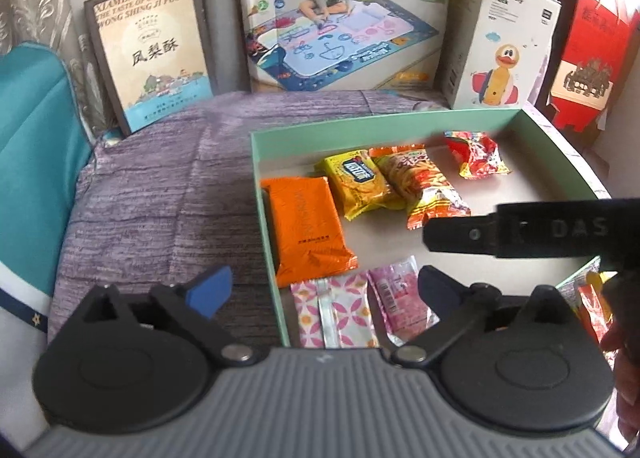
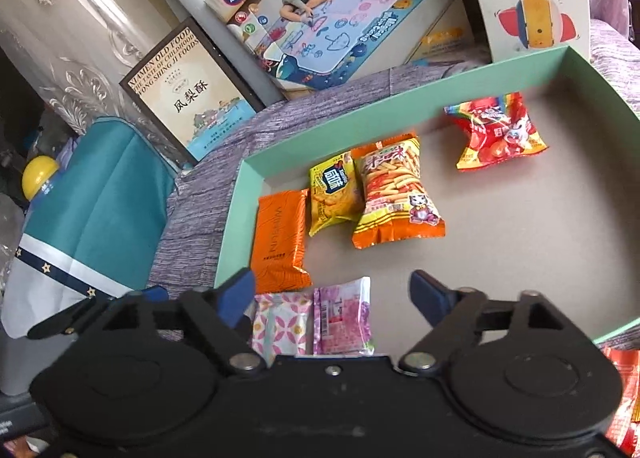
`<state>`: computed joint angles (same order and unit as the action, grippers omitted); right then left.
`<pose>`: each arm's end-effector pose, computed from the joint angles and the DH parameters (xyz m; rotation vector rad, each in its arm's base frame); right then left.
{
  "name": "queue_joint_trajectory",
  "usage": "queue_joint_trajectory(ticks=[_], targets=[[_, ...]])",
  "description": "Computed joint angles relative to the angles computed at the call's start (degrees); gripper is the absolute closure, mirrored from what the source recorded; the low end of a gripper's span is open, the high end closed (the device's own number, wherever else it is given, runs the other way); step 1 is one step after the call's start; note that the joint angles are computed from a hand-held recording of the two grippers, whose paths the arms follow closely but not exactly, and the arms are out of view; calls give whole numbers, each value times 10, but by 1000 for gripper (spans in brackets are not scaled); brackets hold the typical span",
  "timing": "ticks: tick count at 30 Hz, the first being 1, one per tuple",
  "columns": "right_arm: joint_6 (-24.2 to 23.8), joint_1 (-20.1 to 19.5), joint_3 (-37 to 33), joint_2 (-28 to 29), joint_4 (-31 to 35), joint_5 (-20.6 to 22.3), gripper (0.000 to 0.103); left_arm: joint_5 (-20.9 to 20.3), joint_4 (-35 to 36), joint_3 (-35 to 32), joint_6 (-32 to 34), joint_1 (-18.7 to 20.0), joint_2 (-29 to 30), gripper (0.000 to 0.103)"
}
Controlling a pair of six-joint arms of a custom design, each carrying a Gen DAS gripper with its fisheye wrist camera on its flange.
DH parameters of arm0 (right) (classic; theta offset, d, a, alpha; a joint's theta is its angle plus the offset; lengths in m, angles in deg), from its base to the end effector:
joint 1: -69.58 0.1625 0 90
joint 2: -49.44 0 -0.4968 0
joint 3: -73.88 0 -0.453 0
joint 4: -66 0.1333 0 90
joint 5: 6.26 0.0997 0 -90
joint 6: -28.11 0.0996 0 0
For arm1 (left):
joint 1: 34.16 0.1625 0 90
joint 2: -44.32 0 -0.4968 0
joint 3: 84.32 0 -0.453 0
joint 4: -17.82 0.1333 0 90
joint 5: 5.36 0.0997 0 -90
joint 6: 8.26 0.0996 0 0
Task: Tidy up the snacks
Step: 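Place both pink packs into the green tray and open both tools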
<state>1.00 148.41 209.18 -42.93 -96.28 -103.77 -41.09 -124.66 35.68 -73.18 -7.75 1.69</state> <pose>0.0315 -0.4613 0.3131 0.3387 -2.7643 0.6290 -0.3799 -0.4278 -0.0378 0.2267 2.2364 -0.8170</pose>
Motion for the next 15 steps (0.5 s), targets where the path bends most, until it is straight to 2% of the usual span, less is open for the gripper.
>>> queue_joint_trajectory(ticks=[4, 15], targets=[[-9, 2, 7, -15, -2, -4, 2, -6, 13, 6, -27, -6, -7, 0], [-20, 6, 29, -74, 26, 0, 0, -27, 57, 17, -81, -38, -21, 0]])
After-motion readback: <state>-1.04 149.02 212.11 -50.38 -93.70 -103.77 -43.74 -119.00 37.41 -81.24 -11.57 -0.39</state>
